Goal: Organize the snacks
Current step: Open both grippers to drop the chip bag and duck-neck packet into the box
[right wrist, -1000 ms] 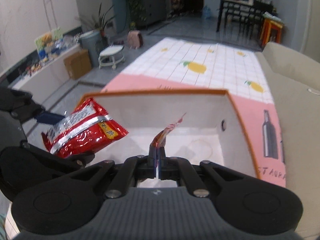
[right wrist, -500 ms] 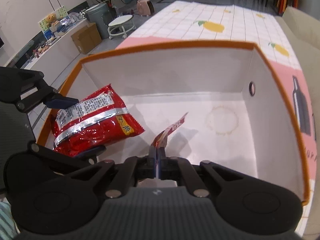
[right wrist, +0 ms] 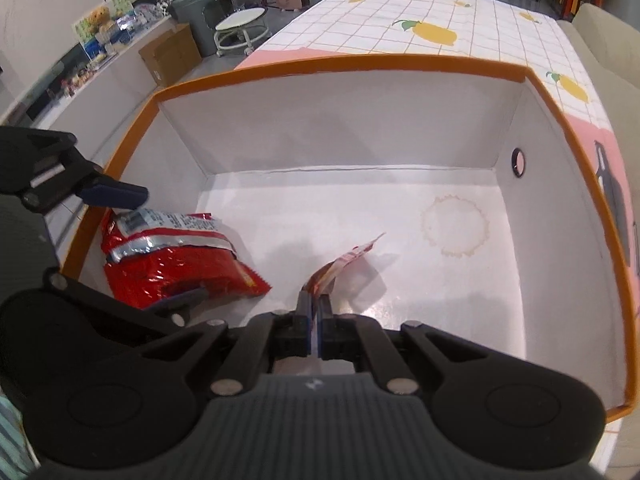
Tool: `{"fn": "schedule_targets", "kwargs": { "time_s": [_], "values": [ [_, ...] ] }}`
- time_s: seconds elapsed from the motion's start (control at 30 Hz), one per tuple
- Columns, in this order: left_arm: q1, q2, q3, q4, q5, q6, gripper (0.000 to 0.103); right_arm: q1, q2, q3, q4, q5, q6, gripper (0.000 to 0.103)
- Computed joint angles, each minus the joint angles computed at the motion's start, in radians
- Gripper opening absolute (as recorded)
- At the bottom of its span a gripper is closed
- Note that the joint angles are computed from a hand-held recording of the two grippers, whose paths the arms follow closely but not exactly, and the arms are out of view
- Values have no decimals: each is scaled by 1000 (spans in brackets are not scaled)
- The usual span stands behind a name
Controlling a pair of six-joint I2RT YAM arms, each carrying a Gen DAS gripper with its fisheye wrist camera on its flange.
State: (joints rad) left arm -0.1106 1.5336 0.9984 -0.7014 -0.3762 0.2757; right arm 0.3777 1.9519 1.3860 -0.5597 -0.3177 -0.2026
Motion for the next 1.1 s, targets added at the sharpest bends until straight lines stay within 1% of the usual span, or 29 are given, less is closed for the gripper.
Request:
{"fn": "schedule_targets", "kwargs": {
  "time_s": [0.07,0.1,0.33,0.43,0.5,0.53,0.6,0.67,0.73,0.93,1.1],
  "values": [
    [2,-13,4,-10,10,-11,91,3,-2,8,-10,10,-7,0],
    [-2,-10,13,-26,0,-20,91,3,3,21,-25,16,-5,0],
    [-6,-40,13,-35,4,-43,91,0,-16,26,-46,28,-7,0],
    [-13,-58,12,-42,-12,-41,91,-22,-19,31,-60,-2,25,5],
    [-12,-68,5,-43,-19,-45,91,-25,-27,32,-73,3,41,9],
    [-10,-72,5,-45,-18,-51,91,-24,-36,25,-75,11,42,16],
    [-12,-92,-1,-47,-22,-65,91,-24,-54,13,-76,22,42,23],
    [-13,-125,-6,-52,-17,-69,91,-29,-77,0,-73,25,48,25],
    [-18,-154,-6,-62,-12,-81,91,-40,-103,-15,-71,12,59,31],
    [-31,-286,-37,-79,-5,-144,91,-68,-229,-103,-30,2,92,38],
    [-70,-402,-66,-102,1,-219,91,-84,-367,-208,19,21,83,40]
  ]
}}
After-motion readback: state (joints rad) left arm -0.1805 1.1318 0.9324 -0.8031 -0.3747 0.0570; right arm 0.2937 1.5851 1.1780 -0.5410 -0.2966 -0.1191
